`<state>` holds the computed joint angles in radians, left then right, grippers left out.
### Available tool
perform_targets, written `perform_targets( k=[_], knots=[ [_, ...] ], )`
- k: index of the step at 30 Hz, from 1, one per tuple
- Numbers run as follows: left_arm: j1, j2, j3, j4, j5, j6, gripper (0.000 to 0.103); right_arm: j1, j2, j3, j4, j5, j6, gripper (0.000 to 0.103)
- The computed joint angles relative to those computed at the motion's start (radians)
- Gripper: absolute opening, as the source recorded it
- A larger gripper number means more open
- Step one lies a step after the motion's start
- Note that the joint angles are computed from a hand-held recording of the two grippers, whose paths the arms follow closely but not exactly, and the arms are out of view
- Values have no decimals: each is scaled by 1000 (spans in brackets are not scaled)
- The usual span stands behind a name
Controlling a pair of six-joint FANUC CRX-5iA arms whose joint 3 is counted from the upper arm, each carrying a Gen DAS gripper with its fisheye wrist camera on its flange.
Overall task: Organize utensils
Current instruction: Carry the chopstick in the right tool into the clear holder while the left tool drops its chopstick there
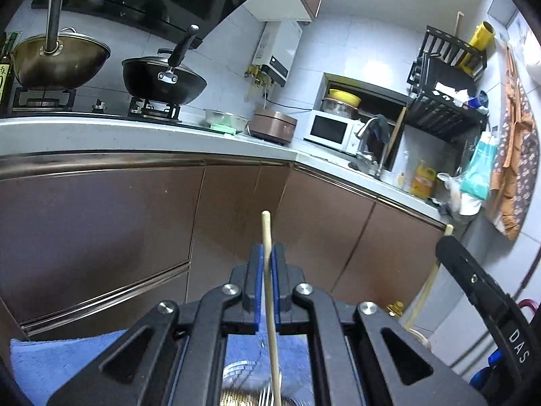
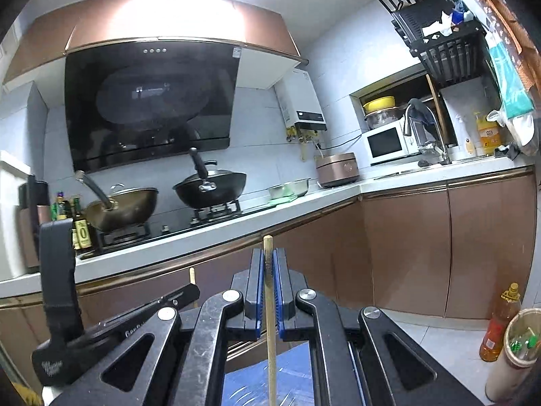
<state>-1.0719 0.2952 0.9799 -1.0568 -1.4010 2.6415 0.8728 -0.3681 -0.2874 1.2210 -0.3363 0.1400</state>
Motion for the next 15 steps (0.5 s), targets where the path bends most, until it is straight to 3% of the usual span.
perform_targets(
  k=[7,9,12,15],
  knots=[
    [-13,41,-52,-120,-10,58,4,-122,15,-103,265,80,-269,6],
    [-19,46,-79,-139,2,65,4,-96,18,-122,249,36,-235,6],
    [-38,49,-113,-172,-4,87,6,-36,10,-150,126,-19,-130,8],
    [-40,30,-141,-144,-4,100,12,17,-16,-172,76,-81,-73,10]
  ],
)
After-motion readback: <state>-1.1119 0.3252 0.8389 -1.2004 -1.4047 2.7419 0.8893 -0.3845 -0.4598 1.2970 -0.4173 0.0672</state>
